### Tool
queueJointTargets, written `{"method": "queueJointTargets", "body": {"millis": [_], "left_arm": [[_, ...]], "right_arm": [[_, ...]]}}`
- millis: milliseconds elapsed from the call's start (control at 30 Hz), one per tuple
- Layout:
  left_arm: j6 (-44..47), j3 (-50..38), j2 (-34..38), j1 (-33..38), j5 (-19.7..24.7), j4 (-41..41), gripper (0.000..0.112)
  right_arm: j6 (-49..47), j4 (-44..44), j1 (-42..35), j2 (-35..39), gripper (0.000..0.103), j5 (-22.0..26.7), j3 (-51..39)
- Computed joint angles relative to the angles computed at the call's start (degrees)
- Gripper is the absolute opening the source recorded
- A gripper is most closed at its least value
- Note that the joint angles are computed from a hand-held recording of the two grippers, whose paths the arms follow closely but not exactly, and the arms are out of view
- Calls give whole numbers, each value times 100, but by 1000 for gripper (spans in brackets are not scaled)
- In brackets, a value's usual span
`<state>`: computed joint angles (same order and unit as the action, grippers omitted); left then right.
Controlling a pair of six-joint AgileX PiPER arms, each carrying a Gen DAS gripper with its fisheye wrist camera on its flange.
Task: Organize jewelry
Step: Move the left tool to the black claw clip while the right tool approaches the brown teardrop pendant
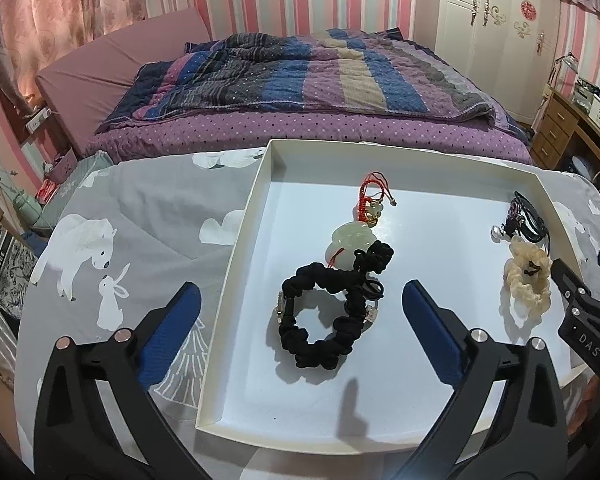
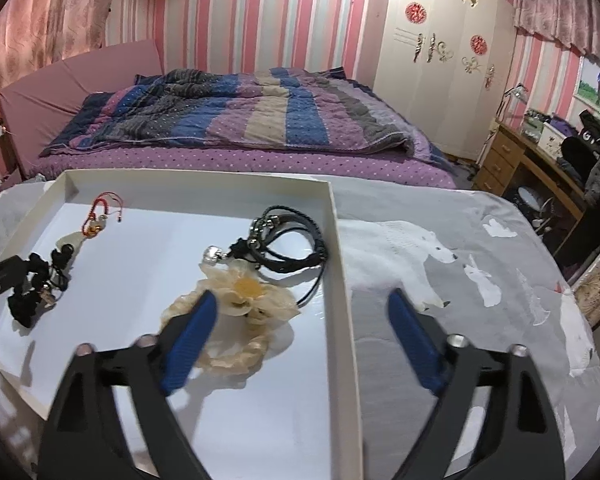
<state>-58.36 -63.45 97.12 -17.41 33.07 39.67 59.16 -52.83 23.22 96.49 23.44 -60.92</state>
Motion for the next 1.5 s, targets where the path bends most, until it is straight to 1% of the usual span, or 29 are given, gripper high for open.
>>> {"method": "queueJointTargets", "body": {"millis": [33,100,167,233,333,433,533,633,800,933,1033,1100,1167,1200,1367,1433,1500], "left_arm": [[68,-20,-2,21,16,-82,100],[253,-93,-36,53,113,-286,100],[293,-90,-201,53,245,-403,100],[387,-53,-395,20,350,-546,100],[421,190,-897,-147,569,-560,100],[242,529,-1496,-439,1015,-358,100],[327,962,-2118,-516,1191,-535,100],[215,1392,-2625,-678,1384,-513,100],[-339,2207,-3497,-1273,1907,-261,100],[-860,2711,-4069,-1899,2363,-78,100],[-1175,3054,-4502,-2446,2751,-15,100],[-1350,3210,-4658,-2693,2949,23,100],[-1490,3416,-4944,-2895,3131,8,100],[-1502,3522,-5100,-2920,3154,-41,100],[-1550,3997,-5632,-3001,3292,-206,100],[-1401,4156,-5879,-2849,3252,-308,100],[-987,4299,-6161,-2349,3041,-513,100]], "right_arm": [[175,-190,28,-14,90,69,9],[156,-207,35,-47,90,121,-7],[-69,-4,10,-141,90,190,-45],[-461,394,-32,-303,90,329,-92],[-814,748,-73,-674,90,450,32],[-863,685,101,-1118,90,791,270],[-911,807,305,-1555,90,1064,582],[-1129,1150,485,-1983,90,1177,953],[-619,959,1173,-2693,90,1597,1759],[-28,817,1897,-3178,90,1979,2182],[483,702,2556,-3308,90,2498,2319],[643,716,2825,-3381,90,2640,2400],[751,825,3060,-3524,90,2656,2540],[775,870,3101,-3563,90,2645,2574],[860,1302,3273,-3801,90,2325,2834],[995,1301,3324,-3856,90,2249,2918],[1085,1294,3328,-3824,90,2157,2964]]}}
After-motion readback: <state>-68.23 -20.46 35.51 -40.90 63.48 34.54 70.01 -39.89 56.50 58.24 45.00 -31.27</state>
